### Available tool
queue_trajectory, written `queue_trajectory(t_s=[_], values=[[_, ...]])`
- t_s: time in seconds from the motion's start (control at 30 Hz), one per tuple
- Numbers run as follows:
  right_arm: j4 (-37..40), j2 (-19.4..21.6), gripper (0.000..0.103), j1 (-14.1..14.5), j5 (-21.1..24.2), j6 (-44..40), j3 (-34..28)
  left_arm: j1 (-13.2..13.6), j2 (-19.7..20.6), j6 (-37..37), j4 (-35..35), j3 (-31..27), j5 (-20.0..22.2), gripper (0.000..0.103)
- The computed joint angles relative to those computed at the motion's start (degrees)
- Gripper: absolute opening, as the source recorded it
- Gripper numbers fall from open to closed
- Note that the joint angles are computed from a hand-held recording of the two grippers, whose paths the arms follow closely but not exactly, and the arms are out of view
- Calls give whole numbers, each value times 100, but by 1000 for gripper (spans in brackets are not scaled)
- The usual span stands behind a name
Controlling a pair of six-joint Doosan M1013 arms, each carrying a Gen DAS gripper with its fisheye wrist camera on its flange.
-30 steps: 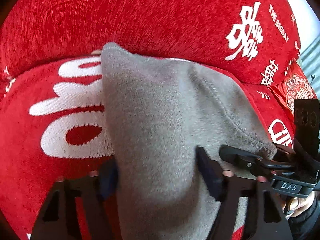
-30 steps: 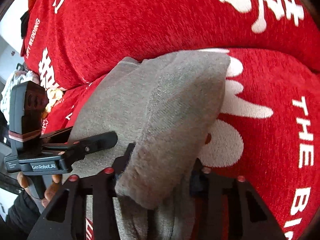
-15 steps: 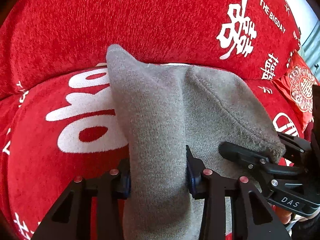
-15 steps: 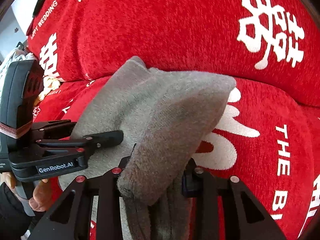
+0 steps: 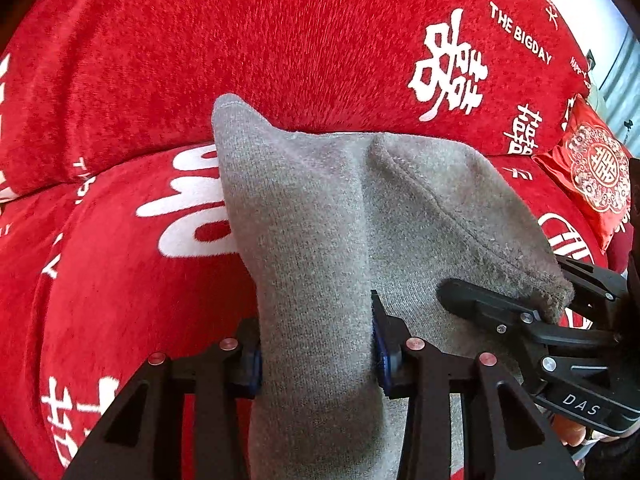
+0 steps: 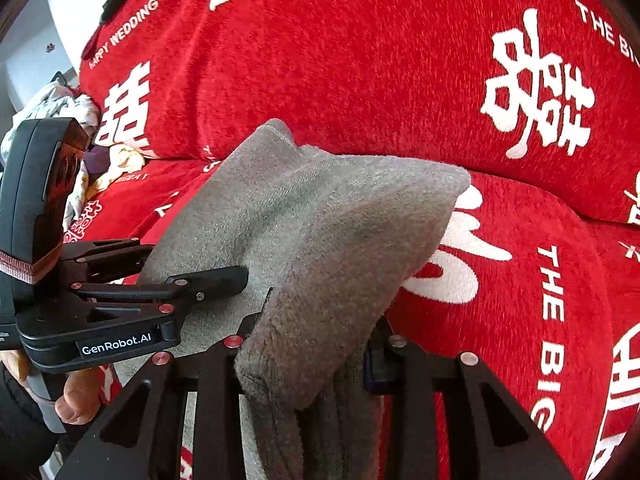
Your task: Fold small clothes
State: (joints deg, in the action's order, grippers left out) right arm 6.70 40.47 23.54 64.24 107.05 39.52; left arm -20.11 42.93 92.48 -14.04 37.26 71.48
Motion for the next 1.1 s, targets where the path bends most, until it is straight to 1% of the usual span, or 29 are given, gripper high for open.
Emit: queue_trajectory(t_s=[0.33,0.53,0.73,1.1], values=[[-240,-370,35,226,-253,153,497,-24,-640,95,109,1032,-509,42],[-269,-528,35,333,-403,207,767,-33,-933,112,230,1521,-729,42],[-378,-651,35,433,-540,248,1002,-65,-1151,95,403,1892,-926,42],[-672,-820,35,586,-679,414,1362,-89,-1368,45,480,2325,-1070,42]])
